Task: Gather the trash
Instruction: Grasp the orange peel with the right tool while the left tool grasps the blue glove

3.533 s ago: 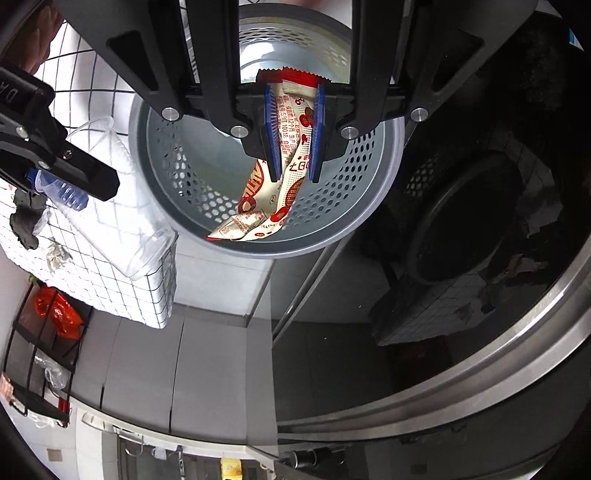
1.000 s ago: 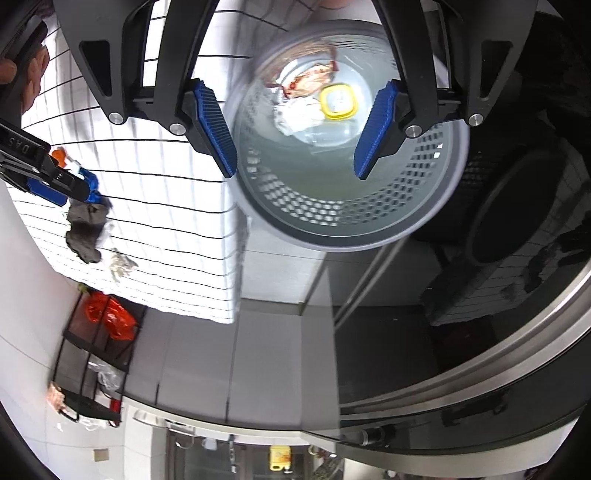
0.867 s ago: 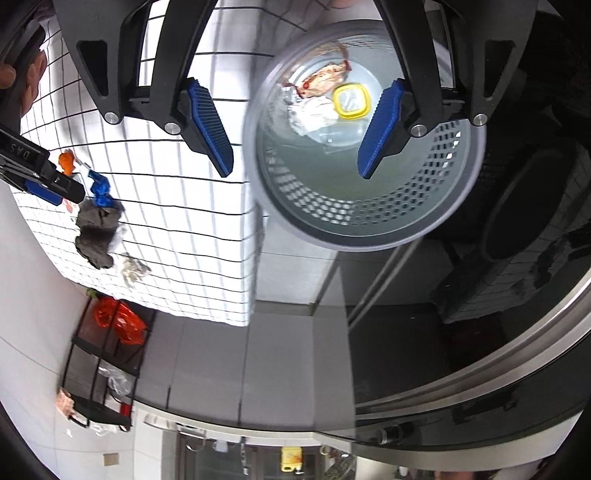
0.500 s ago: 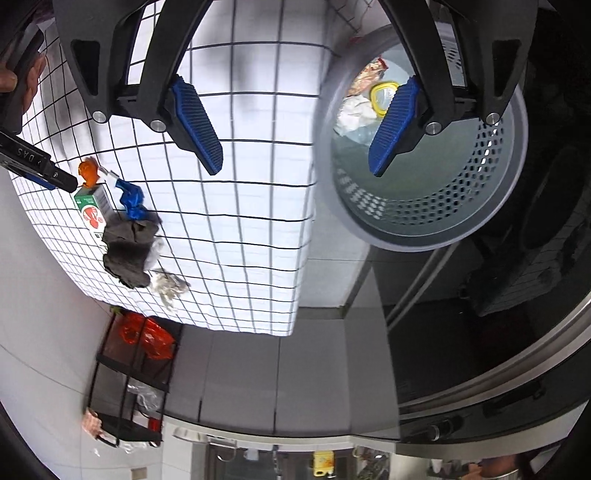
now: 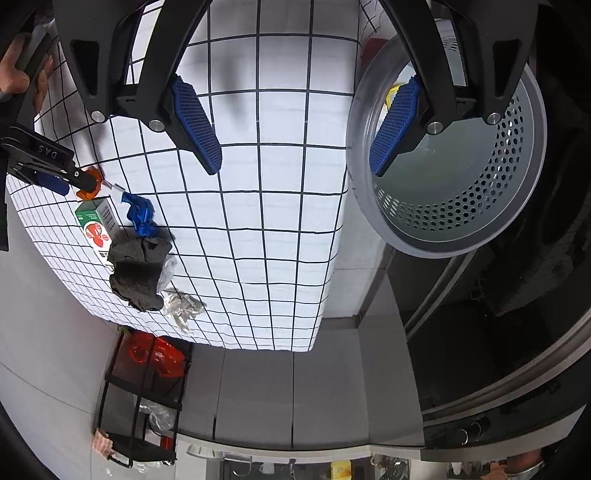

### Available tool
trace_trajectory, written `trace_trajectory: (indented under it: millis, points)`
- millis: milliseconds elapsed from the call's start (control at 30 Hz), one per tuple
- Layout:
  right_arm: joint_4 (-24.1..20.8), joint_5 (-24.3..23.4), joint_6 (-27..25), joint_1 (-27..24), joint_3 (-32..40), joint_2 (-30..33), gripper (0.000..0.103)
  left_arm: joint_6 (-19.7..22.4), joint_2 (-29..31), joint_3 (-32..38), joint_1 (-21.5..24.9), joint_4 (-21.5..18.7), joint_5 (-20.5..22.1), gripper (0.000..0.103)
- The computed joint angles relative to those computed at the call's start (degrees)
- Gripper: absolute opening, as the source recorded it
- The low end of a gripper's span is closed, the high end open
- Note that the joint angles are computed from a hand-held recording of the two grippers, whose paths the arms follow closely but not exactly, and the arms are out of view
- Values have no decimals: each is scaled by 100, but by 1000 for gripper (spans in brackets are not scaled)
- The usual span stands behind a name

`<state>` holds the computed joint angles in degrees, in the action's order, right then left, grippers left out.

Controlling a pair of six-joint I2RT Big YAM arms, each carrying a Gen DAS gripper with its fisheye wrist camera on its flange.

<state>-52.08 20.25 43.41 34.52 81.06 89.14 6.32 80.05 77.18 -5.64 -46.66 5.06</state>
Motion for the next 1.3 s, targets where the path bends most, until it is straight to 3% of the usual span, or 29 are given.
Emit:
trace_trajectory:
  millis: [67, 233, 300, 467, 967, 1300]
  points:
    - [-12, 21, -26, 3, 56, 66, 72, 7, 15, 3, -12, -6, -9, 80]
    - [16, -152, -103, -26, 61, 93, 51, 2, 54, 21, -43, -16, -20, 80]
    - [16, -203, -136, -27, 54, 81, 35, -3, 59, 20, -58, -19, -26, 80]
    - [102, -323, -139, -44, -94, -62, 20, 21, 26, -33, -143, 55, -94, 80]
    - [479, -136, 101, -100, -502, -886, 17, -140, 19, -117, -617, 88, 13, 84]
    - [774, -314, 162, -403, -496, -1062, 17, -443, 603, 312, -1298, 8, -354, 84]
